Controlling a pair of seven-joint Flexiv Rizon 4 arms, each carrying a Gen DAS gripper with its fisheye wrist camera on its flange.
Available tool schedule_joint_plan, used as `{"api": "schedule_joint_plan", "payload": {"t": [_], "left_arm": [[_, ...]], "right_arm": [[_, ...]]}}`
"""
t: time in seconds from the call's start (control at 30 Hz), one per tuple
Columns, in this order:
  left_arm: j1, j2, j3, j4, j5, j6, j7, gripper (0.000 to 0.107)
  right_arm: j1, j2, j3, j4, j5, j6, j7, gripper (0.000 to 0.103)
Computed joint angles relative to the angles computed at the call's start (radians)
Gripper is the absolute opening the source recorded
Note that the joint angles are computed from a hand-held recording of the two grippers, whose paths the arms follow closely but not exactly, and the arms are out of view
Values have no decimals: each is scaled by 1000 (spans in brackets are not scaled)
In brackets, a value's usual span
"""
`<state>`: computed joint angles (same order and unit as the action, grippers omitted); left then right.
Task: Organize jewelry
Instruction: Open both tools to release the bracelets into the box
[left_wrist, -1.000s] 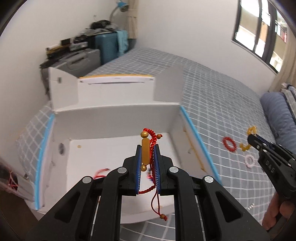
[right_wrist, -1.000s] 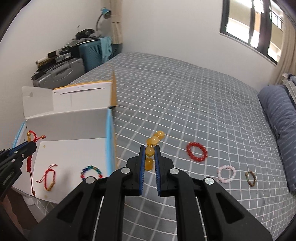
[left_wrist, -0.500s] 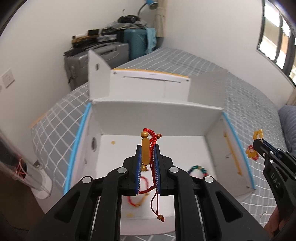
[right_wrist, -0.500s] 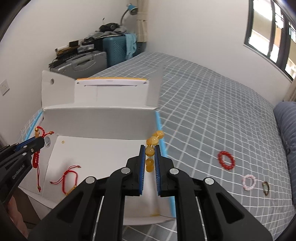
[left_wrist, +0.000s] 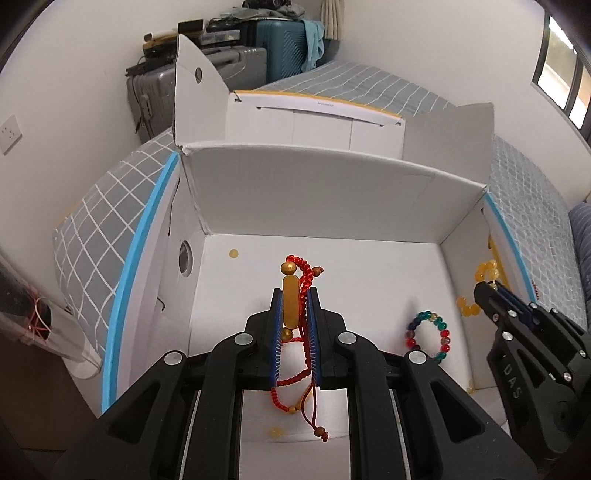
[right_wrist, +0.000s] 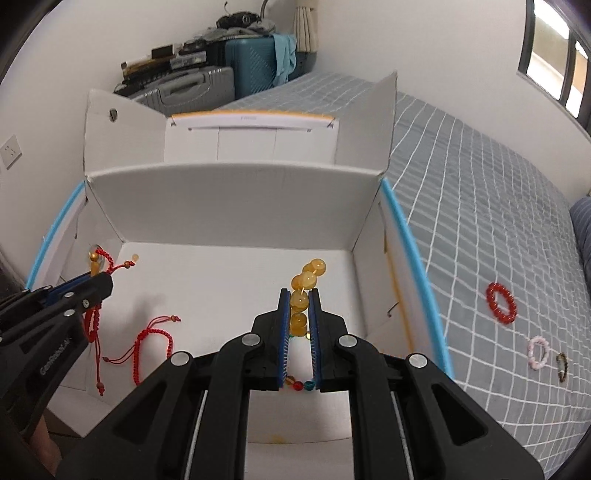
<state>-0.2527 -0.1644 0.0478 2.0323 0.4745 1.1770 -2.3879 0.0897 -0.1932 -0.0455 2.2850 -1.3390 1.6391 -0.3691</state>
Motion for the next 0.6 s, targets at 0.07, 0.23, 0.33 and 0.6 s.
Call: {"api": "schedule_joint_plan", "payload": {"t": [0.07,0.23,0.33,0.6], "left_arm": [[6,-12,-6,-1,-20,4,15,12],[3,-33,-1,-3,-55,6,43,12],[0,-28,4,1,-59,8,47,13],[-19,-12,19,-10,-11,-16,10,25]], "right_arm": [[7,-18,21,-1,81,-21,-55,9],[53,-35,17,3,218,-48,-146,9],[80,-39,11,7,284,-62,-193,9],[123,-16,-24,22,336,-70,-241,25]]}}
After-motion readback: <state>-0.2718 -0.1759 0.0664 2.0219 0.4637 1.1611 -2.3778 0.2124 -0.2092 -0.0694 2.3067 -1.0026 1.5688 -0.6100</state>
